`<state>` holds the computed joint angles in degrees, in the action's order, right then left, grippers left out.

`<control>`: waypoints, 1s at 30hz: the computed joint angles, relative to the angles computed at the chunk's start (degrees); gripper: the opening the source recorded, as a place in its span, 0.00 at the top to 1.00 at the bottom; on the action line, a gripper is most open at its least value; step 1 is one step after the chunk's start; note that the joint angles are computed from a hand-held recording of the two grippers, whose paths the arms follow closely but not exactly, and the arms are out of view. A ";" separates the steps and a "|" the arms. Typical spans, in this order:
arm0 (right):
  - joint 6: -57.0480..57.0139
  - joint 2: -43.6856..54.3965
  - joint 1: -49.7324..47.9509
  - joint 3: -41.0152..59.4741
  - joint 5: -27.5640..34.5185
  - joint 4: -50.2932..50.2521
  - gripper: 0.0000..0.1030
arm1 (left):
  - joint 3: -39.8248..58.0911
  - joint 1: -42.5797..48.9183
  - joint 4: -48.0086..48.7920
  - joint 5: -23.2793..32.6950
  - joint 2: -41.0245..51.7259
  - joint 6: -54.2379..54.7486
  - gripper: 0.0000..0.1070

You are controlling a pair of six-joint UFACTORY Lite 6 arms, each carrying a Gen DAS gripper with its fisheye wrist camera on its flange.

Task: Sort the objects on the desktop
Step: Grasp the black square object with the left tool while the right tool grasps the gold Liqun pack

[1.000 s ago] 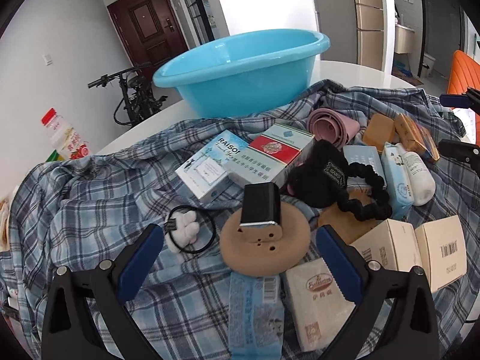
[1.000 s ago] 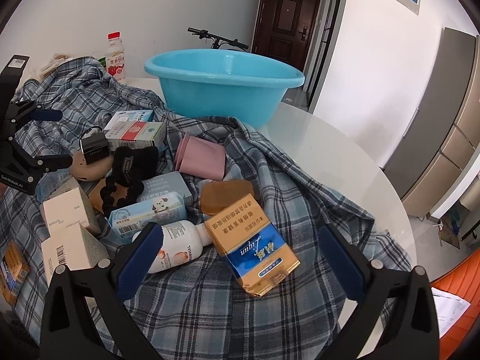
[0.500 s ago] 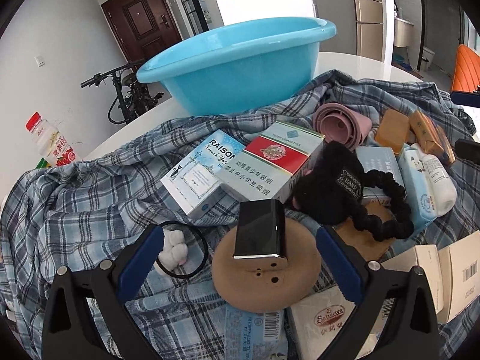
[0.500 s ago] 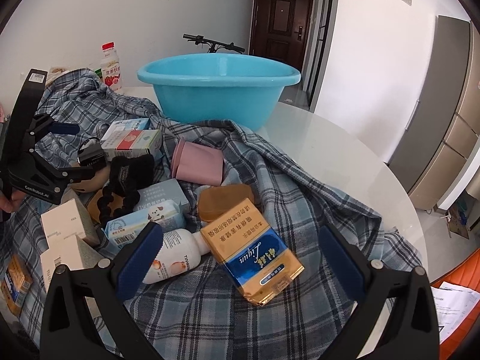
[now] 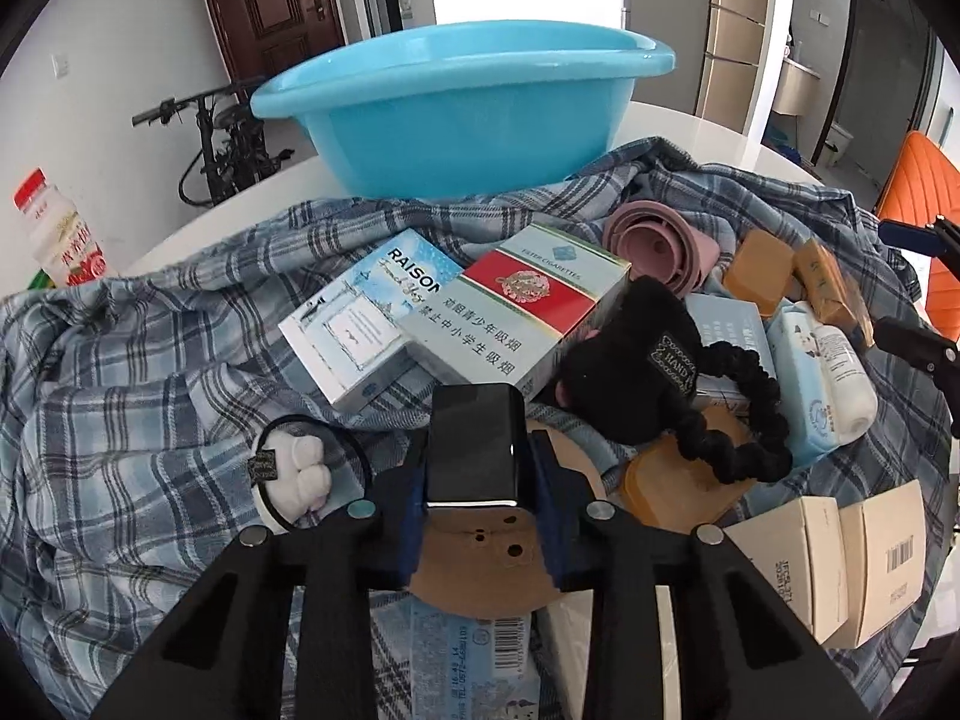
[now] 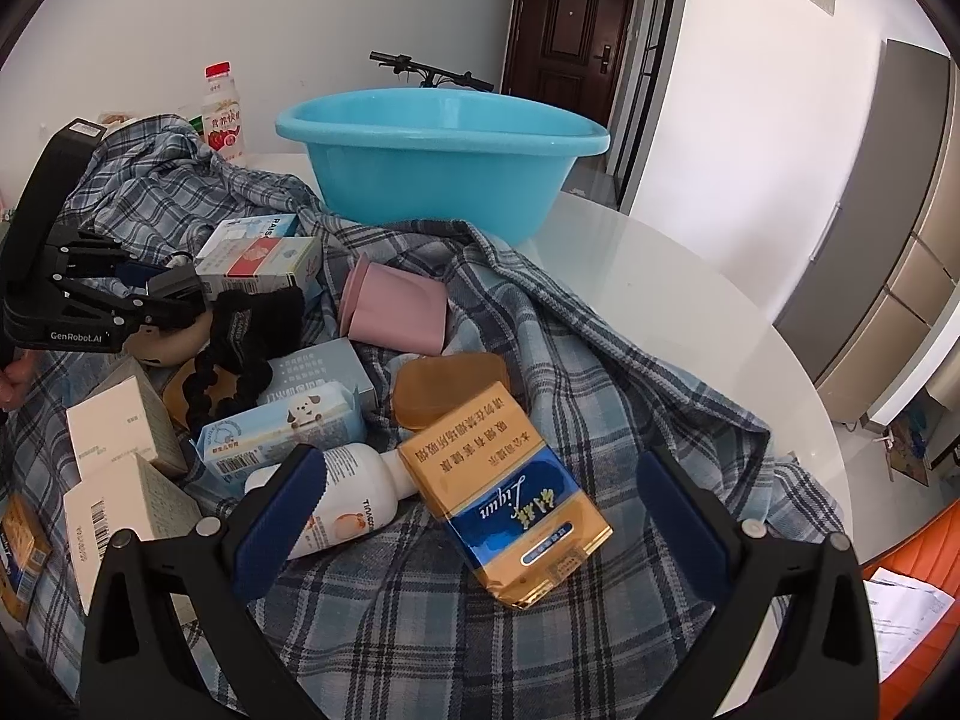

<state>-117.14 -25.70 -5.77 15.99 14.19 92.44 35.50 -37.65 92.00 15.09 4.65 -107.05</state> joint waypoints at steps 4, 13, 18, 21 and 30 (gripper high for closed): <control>-3.60 0.36 0.52 -0.10 -1.08 3.11 0.00 | -2.22 -1.57 0.20 0.98 -3.07 -0.16 0.70; -12.07 3.27 -1.62 1.16 0.10 9.21 0.00 | -5.56 -3.57 -12.43 3.68 -12.63 12.01 0.70; -14.88 7.80 -3.74 3.16 3.59 9.39 0.00 | -6.24 -3.58 -14.54 4.26 -14.04 14.14 0.70; -14.13 12.45 -6.74 5.57 8.46 3.99 0.05 | -6.59 -3.99 -15.59 4.65 -14.40 15.17 0.70; -13.50 17.76 -10.52 8.93 13.07 -6.67 0.14 | -6.58 -5.88 -14.97 5.87 -14.04 14.10 0.70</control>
<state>-130.64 -7.94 -16.29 24.92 27.26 85.77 28.91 -43.53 77.03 20.96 -9.40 -92.95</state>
